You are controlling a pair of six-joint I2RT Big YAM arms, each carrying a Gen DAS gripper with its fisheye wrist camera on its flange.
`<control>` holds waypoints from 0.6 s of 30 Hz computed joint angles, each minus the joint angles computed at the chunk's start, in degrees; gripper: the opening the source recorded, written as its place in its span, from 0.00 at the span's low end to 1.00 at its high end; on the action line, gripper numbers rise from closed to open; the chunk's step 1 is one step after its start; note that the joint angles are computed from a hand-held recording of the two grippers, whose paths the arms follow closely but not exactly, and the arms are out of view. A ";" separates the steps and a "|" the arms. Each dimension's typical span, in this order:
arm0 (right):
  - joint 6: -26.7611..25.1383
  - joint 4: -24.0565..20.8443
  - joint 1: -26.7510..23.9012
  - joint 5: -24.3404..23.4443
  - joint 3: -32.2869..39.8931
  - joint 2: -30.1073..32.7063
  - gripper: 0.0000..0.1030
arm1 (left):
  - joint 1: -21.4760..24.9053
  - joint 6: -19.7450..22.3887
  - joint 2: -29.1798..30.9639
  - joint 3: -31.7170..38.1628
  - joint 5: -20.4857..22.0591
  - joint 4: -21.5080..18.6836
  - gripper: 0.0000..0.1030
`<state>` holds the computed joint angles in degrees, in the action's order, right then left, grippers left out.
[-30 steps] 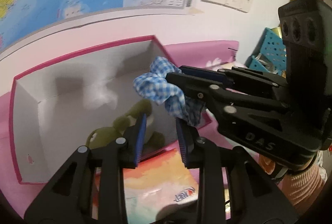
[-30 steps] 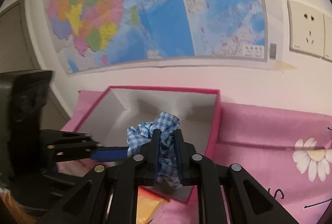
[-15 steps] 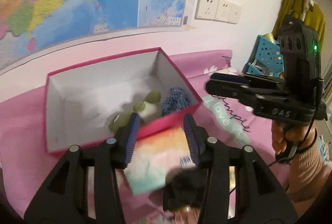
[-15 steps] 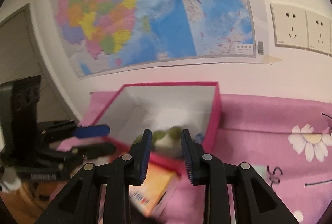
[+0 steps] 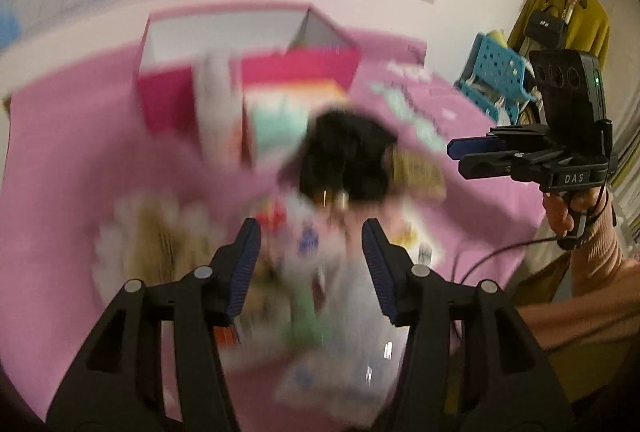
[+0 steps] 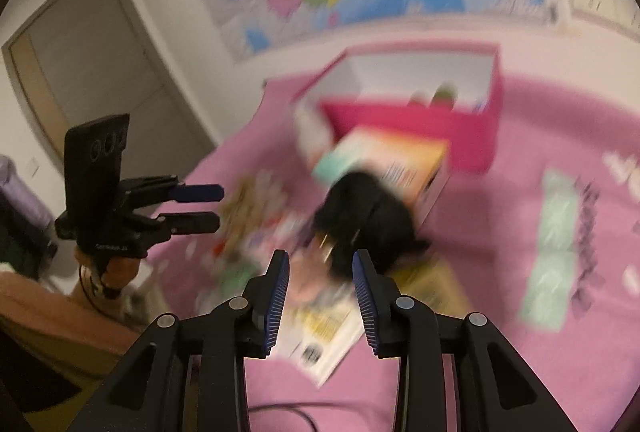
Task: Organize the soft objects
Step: 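Reach the right gripper to the white plastic package and grasp it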
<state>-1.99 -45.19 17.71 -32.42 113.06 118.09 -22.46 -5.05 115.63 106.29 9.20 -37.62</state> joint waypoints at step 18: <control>7.34 2.21 2.24 -8.56 -7.87 1.48 0.39 | -0.18 -6.42 -7.29 -19.40 7.39 4.51 0.56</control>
<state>5.35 -42.98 19.95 -40.98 105.19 119.57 -22.64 -11.48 108.34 86.89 16.59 -33.12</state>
